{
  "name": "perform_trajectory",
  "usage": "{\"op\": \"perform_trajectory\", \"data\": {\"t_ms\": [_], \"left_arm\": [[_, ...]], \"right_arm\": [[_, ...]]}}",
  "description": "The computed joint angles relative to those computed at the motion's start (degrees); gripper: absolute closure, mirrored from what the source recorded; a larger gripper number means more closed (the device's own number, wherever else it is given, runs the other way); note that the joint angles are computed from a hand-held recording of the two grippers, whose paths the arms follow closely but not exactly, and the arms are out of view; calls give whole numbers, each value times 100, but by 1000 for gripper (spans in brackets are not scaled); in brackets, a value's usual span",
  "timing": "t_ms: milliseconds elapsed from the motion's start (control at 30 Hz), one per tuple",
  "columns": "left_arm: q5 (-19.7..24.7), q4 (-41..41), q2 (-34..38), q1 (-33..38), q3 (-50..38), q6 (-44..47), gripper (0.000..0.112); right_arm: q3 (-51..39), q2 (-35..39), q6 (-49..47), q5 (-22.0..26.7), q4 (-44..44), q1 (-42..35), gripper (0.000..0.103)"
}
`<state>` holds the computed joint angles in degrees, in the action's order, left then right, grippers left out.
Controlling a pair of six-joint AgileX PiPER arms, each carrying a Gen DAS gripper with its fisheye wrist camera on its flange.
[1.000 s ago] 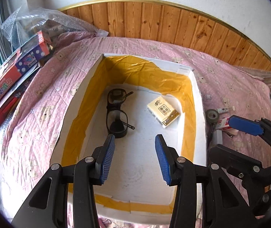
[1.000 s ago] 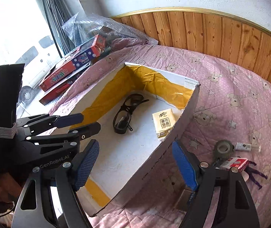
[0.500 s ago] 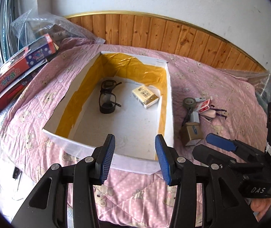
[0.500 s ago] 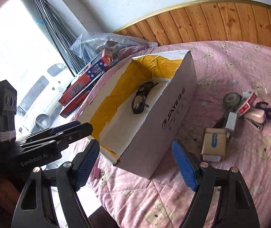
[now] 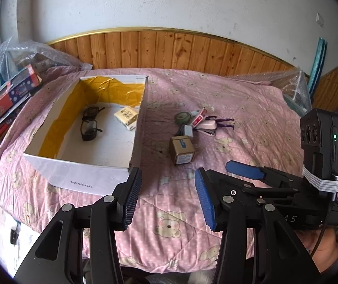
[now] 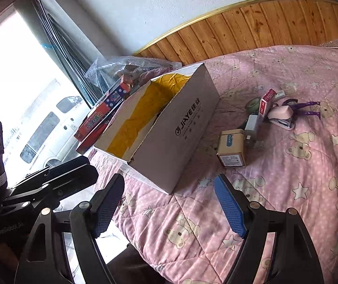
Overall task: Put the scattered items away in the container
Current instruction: 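Move both grippers back toward the remaining scattered items, then grasp the gold tin box with the left gripper while the right gripper grasps the pink stapler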
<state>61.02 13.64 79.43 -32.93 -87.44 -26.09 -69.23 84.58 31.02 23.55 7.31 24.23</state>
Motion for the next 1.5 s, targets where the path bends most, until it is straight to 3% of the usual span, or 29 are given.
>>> {"op": "perform_trajectory", "data": {"t_ms": [133, 367, 567, 700, 933, 1100, 1300, 1500], "left_arm": [[132, 347, -11, -214, 165, -501, 63], [340, 547, 38, -322, 382, -865, 63], [287, 493, 252, -413, 262, -829, 61], [125, 29, 714, -361, -17, -470, 60], [-9, -807, 1929, 31, -946, 151, 59], [66, -1283, 2738, 325, -1713, 320, 59], [334, -1350, 3680, 452, -2733, 231, 59], [514, -895, 4219, 456, -3422, 14, 57]], "right_arm": [[184, -187, 835, 134, -1023, 178, 23], [445, -319, 1445, 268, -1799, 398, 23], [783, -533, 1540, 152, -1820, 232, 23], [1011, -716, 1494, 21, -1654, -116, 23], [1033, -518, 28, -70, -212, -946, 27], [540, 6, -1015, 204, 511, -1424, 33], [-715, 934, -2119, 910, 588, -1962, 34], [-2298, 2238, -3228, 1623, 640, -2326, 34]]}}
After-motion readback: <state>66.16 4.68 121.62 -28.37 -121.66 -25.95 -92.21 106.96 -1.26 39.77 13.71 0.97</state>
